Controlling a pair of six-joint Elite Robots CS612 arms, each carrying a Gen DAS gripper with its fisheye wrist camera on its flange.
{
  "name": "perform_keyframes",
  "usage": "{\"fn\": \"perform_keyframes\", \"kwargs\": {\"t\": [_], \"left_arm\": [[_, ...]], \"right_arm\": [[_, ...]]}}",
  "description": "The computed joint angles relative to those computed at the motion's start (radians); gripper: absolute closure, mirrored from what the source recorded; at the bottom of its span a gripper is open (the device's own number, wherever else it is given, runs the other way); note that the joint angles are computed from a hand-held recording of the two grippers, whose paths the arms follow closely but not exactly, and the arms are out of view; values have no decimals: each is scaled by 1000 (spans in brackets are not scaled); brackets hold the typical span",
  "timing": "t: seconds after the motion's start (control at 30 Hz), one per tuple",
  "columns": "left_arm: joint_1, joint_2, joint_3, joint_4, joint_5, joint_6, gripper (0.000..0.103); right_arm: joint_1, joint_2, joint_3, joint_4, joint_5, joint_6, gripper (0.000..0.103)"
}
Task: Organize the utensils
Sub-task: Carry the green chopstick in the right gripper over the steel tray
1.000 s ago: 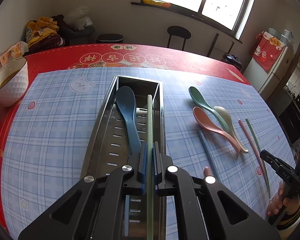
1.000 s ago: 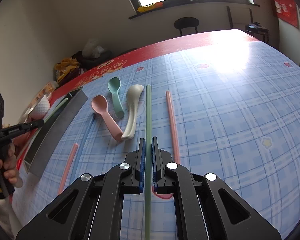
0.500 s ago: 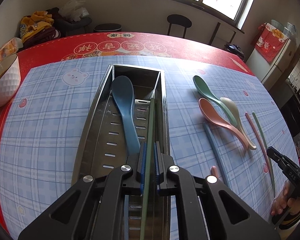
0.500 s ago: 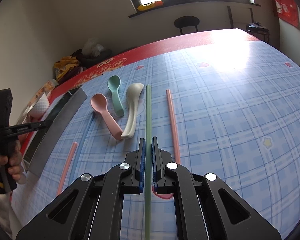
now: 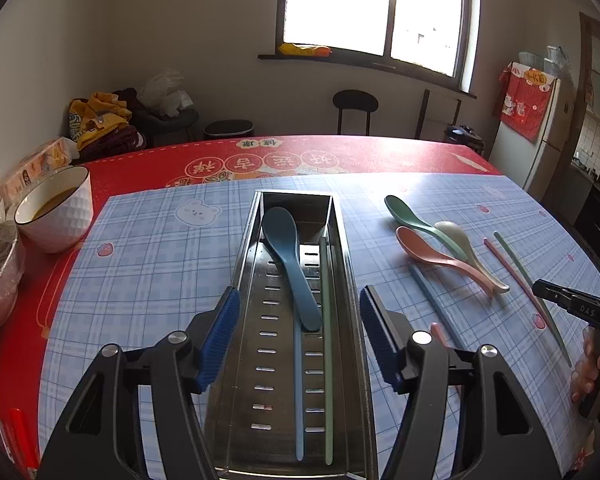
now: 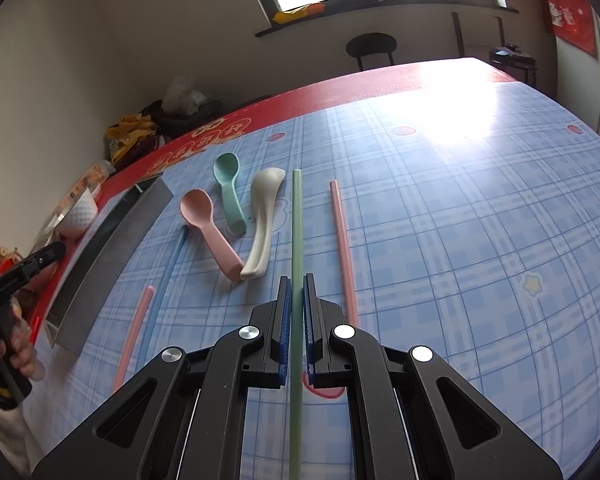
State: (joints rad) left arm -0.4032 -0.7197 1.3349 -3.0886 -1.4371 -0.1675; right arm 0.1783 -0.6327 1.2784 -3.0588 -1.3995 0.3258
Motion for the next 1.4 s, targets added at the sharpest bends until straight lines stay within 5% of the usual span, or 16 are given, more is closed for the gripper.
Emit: {"fn": "perform_keyframes", "kwargs": {"t": [0.07,0.23,0.43,0.8,1.1,1.4], "left_arm": [[2,-6,25,-59,12,12,18],[10,-14,69,-170,3,53,6],[23,-8,92,-238,11,85,6],[50,-3,116,-313,-46,16,6],[41,-6,124,-318,-5,27,6],[55,-8,126,-316,0,-41,6]], "right_arm": [[1,-1,1,3,-9,1,97],[7,-1,-7,26,-41,-4,97],[21,-7,-4,18,-129,0,97],[50,-19,-37,42,-234,-31,97],[79,33,-178,146,-97,-9,97],[120,159,-473,407,54,15,97]]}}
